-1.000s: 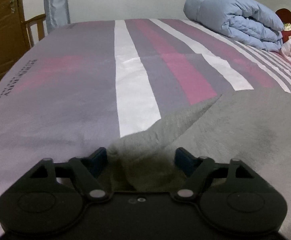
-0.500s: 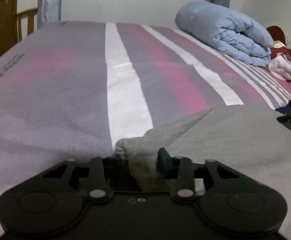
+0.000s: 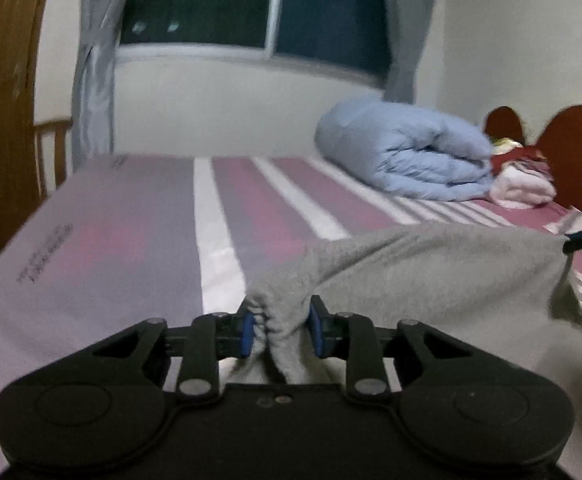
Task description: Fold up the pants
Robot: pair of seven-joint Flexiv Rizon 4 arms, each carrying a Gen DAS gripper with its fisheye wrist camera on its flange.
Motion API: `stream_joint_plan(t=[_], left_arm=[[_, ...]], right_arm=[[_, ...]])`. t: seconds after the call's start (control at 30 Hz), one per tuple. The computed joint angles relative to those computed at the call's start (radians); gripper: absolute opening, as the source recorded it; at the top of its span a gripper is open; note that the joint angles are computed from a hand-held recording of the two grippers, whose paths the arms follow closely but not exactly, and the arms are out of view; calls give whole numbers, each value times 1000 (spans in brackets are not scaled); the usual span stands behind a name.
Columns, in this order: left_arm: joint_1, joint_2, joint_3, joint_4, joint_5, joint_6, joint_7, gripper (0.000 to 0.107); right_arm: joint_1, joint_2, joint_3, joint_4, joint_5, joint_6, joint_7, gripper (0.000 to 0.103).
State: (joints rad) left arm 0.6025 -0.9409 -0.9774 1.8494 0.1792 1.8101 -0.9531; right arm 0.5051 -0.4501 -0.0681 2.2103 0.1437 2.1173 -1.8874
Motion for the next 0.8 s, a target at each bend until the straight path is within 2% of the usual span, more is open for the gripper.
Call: stream_joint_plan(t=[0.13,0.23,0.33,0.4,0.47,0.5,0.53,0.57,0.6,0.63,0.73,0.8], left_arm=[[101,95,-39,184,60,78,-48,16],[153,144,-33,306,94,160,-142,15],[152,208,26,408,100,225,-236,15],[118,266,92,463,69,243,-306,23],[47,354,191,514,2,220,-376,37],[-6,389,247,543,-59,234,-394,37],[-31,404,292,559,-55,246,-450,37],[-37,409,308,580,-61,269,-487,37],[-28,406,309,601,-59,299,-535,37],[3,389,290,622,-42,340,-593,38],[82,327,238,653,32,433,-730,38],[113,292,210,642,80,441,-787,38]], right_arm=[[255,133,-96,146,240,27,-148,7],[363,158,-59,215,415,99,-204,7],[404,100,52,248,556,211,-162,7],[448,19,112,245,655,279,-133,7],[486,-67,159,225,753,340,-79,11],[510,-98,171,210,812,364,-62,12],[513,-137,201,203,849,426,-14,14],[497,-162,237,205,860,479,49,25],[485,-181,274,206,880,528,122,41],[471,-195,302,212,885,567,180,47],[454,-215,348,220,910,644,301,49],[432,-211,359,220,906,667,365,49]])
